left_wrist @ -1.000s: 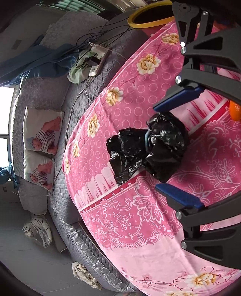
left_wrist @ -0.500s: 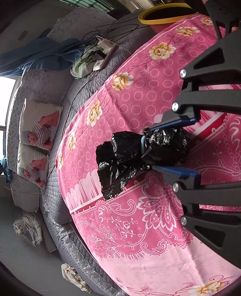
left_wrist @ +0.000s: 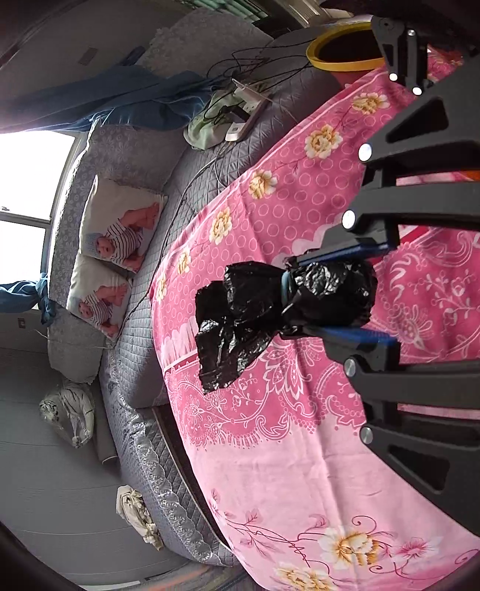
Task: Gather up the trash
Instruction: 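Carry the orange peel and black bag over the bin with both grippers, then open both grippers to drop the peel and black bag into the bin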
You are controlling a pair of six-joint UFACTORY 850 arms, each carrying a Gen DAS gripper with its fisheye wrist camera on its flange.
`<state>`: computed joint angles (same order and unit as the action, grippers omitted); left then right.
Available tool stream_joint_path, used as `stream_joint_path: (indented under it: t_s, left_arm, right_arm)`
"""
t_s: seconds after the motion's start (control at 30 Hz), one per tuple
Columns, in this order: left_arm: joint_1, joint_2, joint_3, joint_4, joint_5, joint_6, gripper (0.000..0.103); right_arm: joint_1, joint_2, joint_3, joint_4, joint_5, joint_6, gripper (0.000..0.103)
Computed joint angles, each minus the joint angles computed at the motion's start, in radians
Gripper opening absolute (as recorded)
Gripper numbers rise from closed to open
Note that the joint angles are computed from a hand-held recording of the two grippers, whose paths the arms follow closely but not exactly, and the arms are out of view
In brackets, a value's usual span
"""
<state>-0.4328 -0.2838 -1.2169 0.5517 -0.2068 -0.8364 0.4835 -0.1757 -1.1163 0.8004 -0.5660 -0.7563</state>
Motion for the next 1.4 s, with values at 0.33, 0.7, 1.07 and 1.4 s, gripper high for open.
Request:
stream_joint_path:
  t_s: [0.33, 0.7, 1.07, 1.4]
  left_arm:
    - [-0.232, 0.042, -0.019, 0.140, -0.038, -0.138, 0.028]
    - [-0.438, -0.049, -0.182, 0.234, -0.012, -0.134, 0.028]
    - [-0.527, -0.161, -0.328, -0.057, 0.016, 0.183, 0.029]
    - [-0.533, -0.334, -0.506, -0.524, -0.057, 0.594, 0.029]
  right_arm:
    - [-0.251, 0.244, 0.232, 0.015, 0.094, 0.098, 0.031]
    - [-0.526, 0.448, 0.383, 0.009, 0.171, 0.121, 0.031]
    - [-0.703, 0.516, 0.458, -0.094, 0.239, 0.243, 0.031]
    - [-0.822, 0.511, 0.497, -0.064, 0.221, 0.216, 0.032]
